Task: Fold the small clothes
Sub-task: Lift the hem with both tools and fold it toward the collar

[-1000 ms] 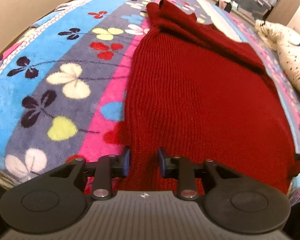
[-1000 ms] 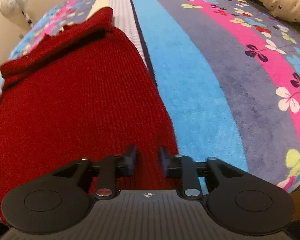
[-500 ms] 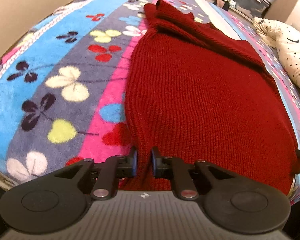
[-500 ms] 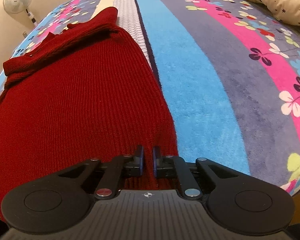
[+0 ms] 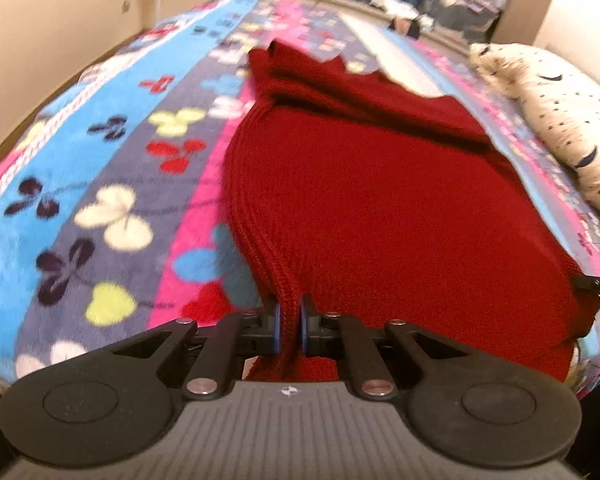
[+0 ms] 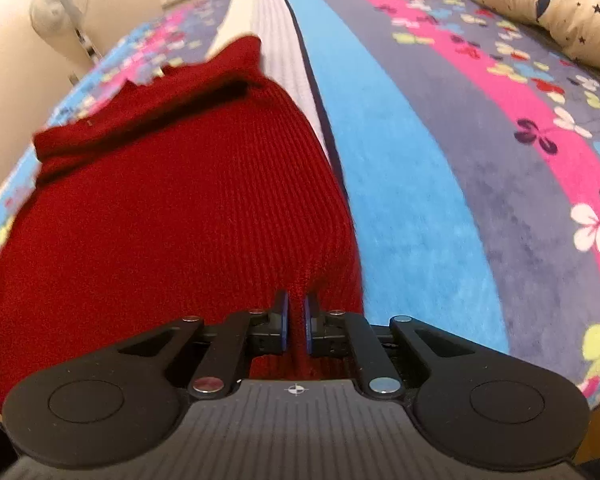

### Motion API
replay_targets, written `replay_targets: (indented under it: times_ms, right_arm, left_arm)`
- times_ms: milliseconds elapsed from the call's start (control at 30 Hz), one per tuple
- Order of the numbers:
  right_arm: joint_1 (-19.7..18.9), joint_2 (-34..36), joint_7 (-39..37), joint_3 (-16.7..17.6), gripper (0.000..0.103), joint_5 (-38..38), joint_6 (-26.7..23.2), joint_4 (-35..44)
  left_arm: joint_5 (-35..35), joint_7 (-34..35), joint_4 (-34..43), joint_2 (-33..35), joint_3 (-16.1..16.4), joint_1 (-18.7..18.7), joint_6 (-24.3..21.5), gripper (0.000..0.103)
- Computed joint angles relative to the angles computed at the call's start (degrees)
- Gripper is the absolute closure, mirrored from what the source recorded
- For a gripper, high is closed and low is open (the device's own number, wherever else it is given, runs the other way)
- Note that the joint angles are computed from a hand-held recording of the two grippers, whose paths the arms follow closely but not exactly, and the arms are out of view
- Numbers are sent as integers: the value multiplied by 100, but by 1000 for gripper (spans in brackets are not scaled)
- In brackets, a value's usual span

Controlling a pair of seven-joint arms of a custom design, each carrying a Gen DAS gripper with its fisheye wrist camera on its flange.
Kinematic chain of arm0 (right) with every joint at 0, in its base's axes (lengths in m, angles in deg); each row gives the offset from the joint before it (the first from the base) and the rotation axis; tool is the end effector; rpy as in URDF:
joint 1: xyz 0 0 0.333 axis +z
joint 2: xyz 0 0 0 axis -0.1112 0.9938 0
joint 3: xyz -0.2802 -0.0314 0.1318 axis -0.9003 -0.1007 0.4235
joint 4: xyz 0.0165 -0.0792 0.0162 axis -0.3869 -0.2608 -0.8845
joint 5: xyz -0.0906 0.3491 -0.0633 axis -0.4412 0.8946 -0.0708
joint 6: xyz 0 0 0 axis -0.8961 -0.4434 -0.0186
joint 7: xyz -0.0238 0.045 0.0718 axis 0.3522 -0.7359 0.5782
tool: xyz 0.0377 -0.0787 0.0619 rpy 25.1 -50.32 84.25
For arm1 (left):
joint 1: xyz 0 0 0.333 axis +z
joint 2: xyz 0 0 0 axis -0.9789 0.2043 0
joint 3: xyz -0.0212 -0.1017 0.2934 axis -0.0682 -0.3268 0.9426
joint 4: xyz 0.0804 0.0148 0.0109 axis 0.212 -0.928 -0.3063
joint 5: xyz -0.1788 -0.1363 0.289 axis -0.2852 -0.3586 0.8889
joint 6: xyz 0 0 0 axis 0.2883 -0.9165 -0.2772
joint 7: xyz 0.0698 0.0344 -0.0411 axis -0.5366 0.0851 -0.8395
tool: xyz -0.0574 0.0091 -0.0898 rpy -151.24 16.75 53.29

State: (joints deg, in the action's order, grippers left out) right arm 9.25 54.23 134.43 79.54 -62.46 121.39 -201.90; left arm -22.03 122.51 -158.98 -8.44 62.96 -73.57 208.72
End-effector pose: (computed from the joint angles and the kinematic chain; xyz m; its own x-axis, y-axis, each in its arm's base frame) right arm 0.4873 0.1566 0.5276 -0.0258 -0.9770 -0.2119 -0.8307 0.1388 -0.5391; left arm 0.4155 0.0165 0.5226 0.0954 -0.9794 0.1781 -0.7606 -0.1871 -0.6217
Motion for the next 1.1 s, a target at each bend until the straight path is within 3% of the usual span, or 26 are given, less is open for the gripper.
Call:
replay_targets:
  times_ms: [367,533,933,1100]
  right_arm:
    - [167,-244,-266,-244,96,592,1266,-320]
    - [695,-428,-835,-702,97,1507,1806,-428]
    - [1700,-1105,-1805,-1586,98,2709,2209,-463]
    - [2245,-1647,-2046,-1852,98,2674,2558,-715]
  left_arm:
    - [-1028,874,-163,-416,549,-740,733,95]
    - [-1709,1299,-88,-666,1017,-1133,753,95]
    - [-2604,2167,291,-1077,1418,-1167,390,97]
    - [-2668,2217,312,-1514,1517,-881,19,97]
